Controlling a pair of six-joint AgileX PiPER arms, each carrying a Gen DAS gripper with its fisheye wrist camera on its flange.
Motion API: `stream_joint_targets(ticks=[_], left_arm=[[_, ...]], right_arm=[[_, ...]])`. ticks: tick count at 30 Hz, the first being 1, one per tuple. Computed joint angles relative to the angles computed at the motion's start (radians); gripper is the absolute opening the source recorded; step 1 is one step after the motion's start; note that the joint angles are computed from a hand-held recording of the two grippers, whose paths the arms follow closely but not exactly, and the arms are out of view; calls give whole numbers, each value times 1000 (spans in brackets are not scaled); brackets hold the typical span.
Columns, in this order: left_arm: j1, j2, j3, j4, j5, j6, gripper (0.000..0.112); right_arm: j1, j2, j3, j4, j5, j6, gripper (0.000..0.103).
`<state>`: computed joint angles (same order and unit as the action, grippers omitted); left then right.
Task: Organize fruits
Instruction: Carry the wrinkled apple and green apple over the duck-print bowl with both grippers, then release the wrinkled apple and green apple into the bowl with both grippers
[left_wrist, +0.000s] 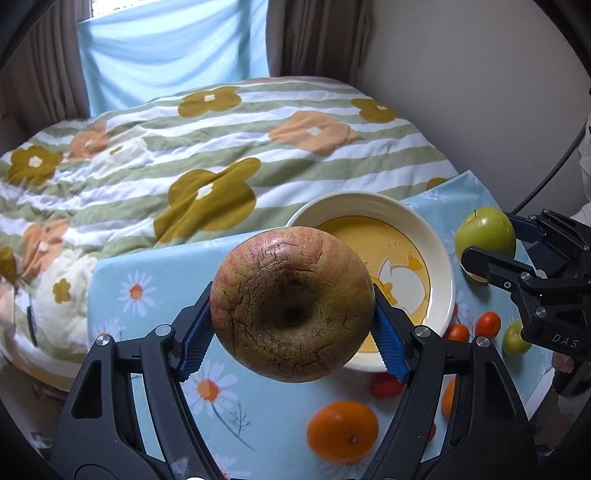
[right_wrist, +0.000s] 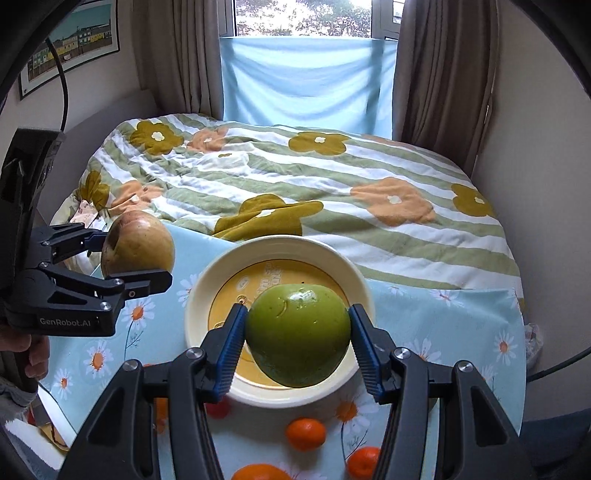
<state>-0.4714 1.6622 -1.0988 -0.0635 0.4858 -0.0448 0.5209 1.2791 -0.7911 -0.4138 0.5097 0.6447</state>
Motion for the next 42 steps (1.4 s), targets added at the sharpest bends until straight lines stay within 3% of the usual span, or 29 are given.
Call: stream_joint_targets(ticks=[5,11,19,23,25,27,37,42], left_arm=[[-35,158,-149,6,20,-47,81],[-71,332,-326,29,68,-71,81],[-113,469,-472,87,118,-81,81],[-116,477,-473,96,111,-78,82],[-133,453,-451,164,85,-119,103],[-136,414,-411,195,46,-137,103],[-82,290,-288,157,54,-121,103],[-53,205,-185,155,30,-147,103]], right_arm=[[-163,71,-24,237,-88,-313,52],[-282,135,-46,457,-121,-595,52],[-374,169,-52,604,-123,-771,52],[-396,169,-57,623,-115,-796,52],[-404,163,-58,627,-110,-801,52],[-409,156,-62,625,-104,-796,52],[-385,149,-88,607,-81,-782,52],[-350,190,-109,638,-77,-865,52]])
